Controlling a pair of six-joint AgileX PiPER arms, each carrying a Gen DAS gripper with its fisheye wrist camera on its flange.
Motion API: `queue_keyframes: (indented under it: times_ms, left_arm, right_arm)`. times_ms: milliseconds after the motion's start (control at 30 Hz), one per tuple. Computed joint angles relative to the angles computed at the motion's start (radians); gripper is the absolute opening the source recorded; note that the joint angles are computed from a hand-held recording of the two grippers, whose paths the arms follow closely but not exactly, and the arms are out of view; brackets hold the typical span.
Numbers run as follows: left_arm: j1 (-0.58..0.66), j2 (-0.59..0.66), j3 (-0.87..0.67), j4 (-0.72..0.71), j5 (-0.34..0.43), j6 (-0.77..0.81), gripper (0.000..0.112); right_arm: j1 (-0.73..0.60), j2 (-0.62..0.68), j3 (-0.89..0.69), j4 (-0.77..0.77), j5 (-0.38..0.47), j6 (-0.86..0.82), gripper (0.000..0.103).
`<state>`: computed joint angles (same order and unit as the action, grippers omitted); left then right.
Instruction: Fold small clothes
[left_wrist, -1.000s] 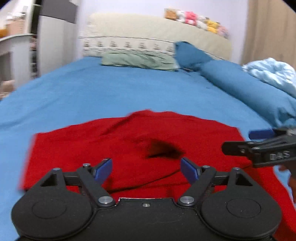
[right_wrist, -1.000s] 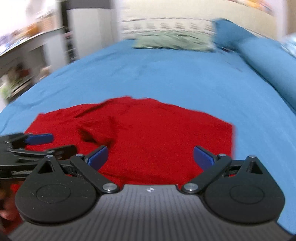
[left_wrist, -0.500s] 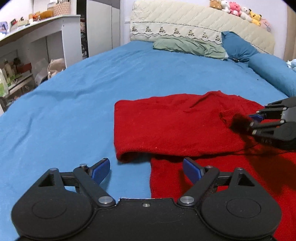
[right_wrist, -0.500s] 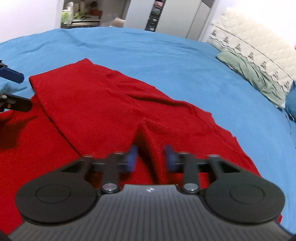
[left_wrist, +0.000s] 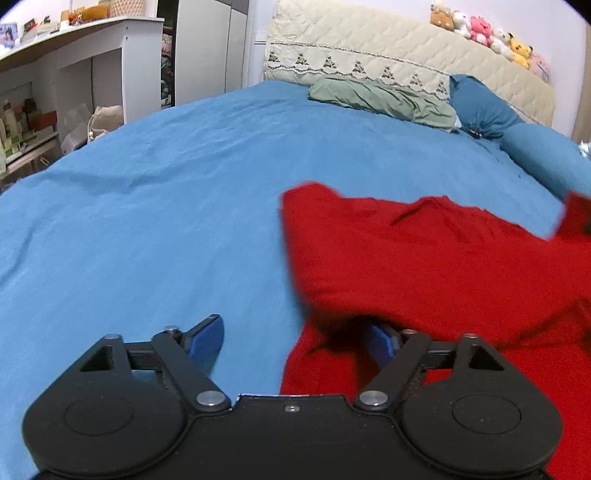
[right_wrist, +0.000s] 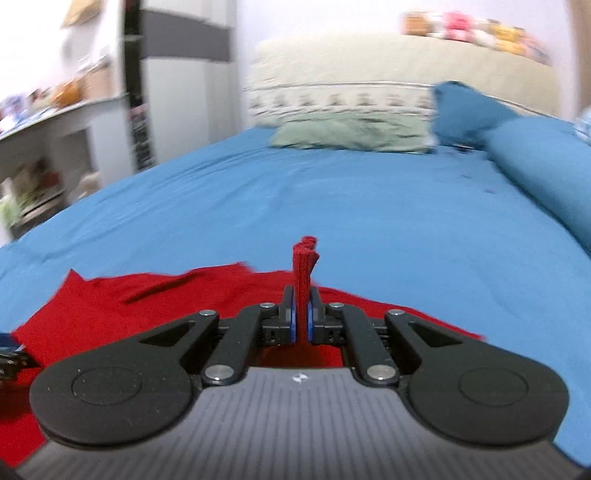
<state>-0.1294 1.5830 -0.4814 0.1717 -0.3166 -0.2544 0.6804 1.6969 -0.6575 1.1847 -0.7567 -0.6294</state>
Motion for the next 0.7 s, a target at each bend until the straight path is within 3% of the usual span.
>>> queue_keyframes:
  times_ms: [67,167,267,333,467,567,600,633,667,700]
  left_arm:
    - [0.005,0.013,-0.012,0.003,-0.004,-0.027,0.065]
    - [0.029,0.009,-0.019,0.082,0.005,-0.108,0.053]
    - [0.041,-0.002,-0.01,0.122,0.014,-0.124,0.05]
    - [0.028,-0.014,0.008,0.059,0.015,-0.052,0.048]
    - [0.002,-0.064,0.034,-0.021,0.056,0.033,0.046]
    - [-0.003,-0.139,0.071,0.058,0.075,-0.013,0.048]
    - [-0.013,-0.163,0.079,0.056,0.081,-0.001,0.049]
    - [-0.03,-0.193,0.084,0.043,0.092,0.018,0.052]
    - [-0.037,-0.21,0.086,0.07,0.09,-0.003,0.057]
    - [-0.048,-0.226,0.083,0.134,0.084,-0.064,0.061]
  right_arm:
    - [-0.024,-0.034,0.058,0.006,-0.014,0.025,0.02]
    - [-0.074,-0.08,0.131,-0.028,0.001,0.089,0.02]
    - [-0.078,-0.111,0.197,-0.077,-0.054,0.16,0.02]
    - [-0.06,-0.108,0.236,-0.084,-0.1,0.237,0.02]
    - [-0.054,-0.034,0.265,-0.083,-0.071,0.333,0.02]
    - [-0.005,0.001,0.288,-0.023,-0.084,0.349,0.024]
    - [0.021,0.001,0.283,0.038,-0.09,0.319,0.029]
    - [0.056,-0.004,0.273,0.124,-0.105,0.266,0.045]
    - [0.087,-0.007,0.262,0.189,-0.128,0.221,0.07]
    - [0.133,-0.01,0.265,0.234,-0.169,0.206,0.079]
